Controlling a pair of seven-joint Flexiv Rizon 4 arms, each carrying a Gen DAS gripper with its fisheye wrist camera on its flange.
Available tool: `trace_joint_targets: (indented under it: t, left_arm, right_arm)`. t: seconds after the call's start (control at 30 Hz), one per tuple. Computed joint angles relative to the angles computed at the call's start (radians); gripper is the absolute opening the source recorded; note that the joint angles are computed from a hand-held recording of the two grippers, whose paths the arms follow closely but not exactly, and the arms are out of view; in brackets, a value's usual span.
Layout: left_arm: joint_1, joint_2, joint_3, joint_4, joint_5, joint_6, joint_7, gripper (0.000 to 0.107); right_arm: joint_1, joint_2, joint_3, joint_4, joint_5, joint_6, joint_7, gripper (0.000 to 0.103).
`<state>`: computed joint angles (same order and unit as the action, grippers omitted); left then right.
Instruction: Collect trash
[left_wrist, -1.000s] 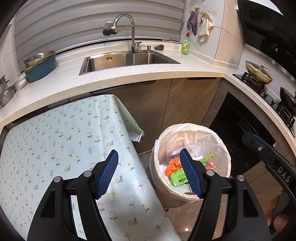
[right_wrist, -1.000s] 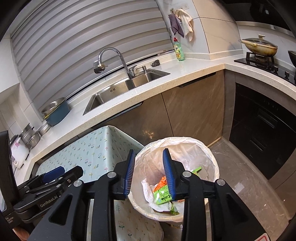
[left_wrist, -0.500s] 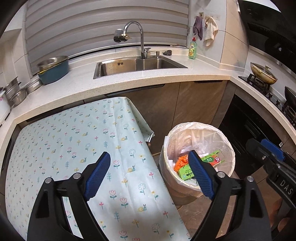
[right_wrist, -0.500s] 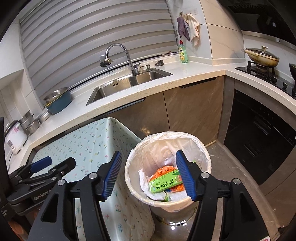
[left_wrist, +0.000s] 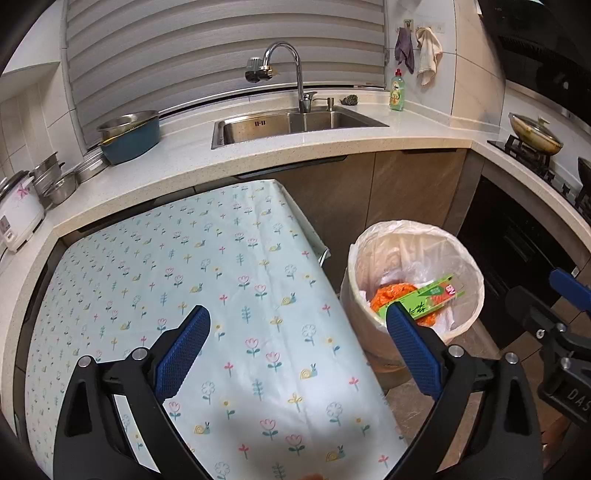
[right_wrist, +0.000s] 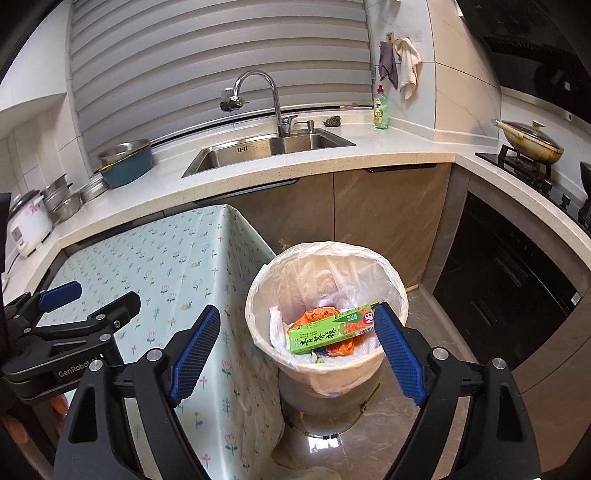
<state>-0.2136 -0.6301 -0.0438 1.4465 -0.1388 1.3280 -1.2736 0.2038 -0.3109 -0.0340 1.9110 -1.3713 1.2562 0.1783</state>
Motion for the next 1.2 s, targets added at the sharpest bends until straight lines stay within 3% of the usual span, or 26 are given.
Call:
trace_joint_targets:
  t: [0.17,0.2,0.23,1.2]
  left_arm:
    - [-0.015,0.014,0.037,0.031,0.018,0.001,-0.056,0.092]
    - [-0.013,0.02,0.039,0.042,0.023,0.007,-0.059,0.094]
    - [-0.014,0.024,0.043,0.052,0.03,0.015,-0.063,0.095]
    - [-0.048,0.075,0.099,0.15,0.131,0.016,-0.167,0.095]
  right_arm:
    - [-0.004,0.014,0.005,0.024,-0.029,0.003,0.03,0.088]
    - [-0.006,0.016,0.006,0.029,-0.035,0.006,0.036,0.096]
    - [-0.009,0.018,0.008,0.035,-0.042,0.013,0.042,0.096]
    - [0.018,0.011,0.029,0.095,0.025,0.026,-0.081,0.096]
